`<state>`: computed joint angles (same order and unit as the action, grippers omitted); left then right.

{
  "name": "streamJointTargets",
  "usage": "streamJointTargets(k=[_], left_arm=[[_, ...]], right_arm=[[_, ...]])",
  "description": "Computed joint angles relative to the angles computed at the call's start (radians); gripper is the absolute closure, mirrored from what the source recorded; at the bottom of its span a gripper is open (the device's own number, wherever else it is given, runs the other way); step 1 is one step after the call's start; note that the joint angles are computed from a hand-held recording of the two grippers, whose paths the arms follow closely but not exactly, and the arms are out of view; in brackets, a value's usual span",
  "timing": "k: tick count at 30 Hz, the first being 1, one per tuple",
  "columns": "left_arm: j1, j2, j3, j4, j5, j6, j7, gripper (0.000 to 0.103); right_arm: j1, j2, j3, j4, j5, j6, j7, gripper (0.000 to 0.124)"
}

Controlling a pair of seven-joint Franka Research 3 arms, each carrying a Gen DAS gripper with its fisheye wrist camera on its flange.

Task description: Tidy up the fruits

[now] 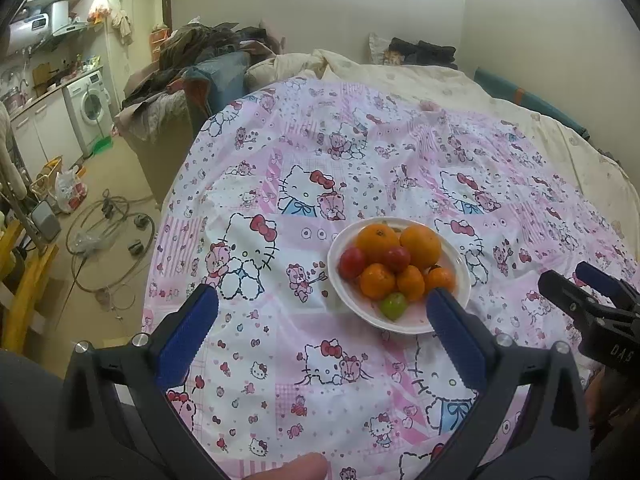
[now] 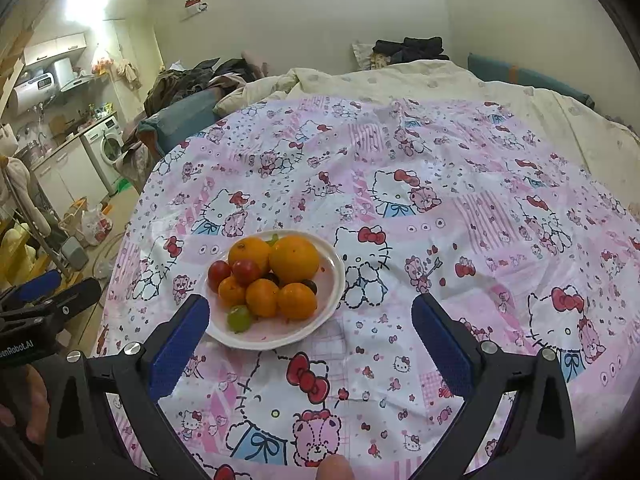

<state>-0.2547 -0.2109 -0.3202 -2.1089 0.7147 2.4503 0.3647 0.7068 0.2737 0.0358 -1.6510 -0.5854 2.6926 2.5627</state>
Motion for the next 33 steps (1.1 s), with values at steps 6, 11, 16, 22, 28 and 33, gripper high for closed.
streamJointTargets(k=[6, 11, 16, 22, 28, 33], left_arm=[[-0.003, 0.006, -0.004, 0.007, 0.015, -0.006, 0.003, 0.0], [-0.005, 0.008, -0.005, 0.01, 0.028, -0.009, 0.003, 0.0], [-0.009, 0.009, -0.004, 0.012, 0.025, -0.013, 0.005, 0.0], [-0.01, 0.009, -0.003, 0.012, 0.025, -0.012, 0.005, 0.0], [-0.009, 0.007, -0.001, 0.01, 0.022, -0.01, 0.006, 0.0], [-0.006, 0.003, -0.001, 0.008, 0.019, -0.007, 0.009, 0.0]], right_arm=[[-0.001, -0.004, -0.001, -0.006, 0.003, 0.005, 0.006, 0.021], [-0.003, -0.005, 0.001, -0.007, 0.006, 0.007, 0.003, 0.021], [-0.004, -0.005, 0.001, -0.007, 0.006, 0.006, 0.004, 0.021], [-0.005, -0.006, 0.002, -0.009, 0.008, 0.008, 0.003, 0.021], [-0.001, -0.009, -0.001, -0.015, 0.002, 0.019, 0.016, 0.021], [0.001, -0.009, 0.0, -0.013, 0.0, 0.009, 0.024, 0.021]])
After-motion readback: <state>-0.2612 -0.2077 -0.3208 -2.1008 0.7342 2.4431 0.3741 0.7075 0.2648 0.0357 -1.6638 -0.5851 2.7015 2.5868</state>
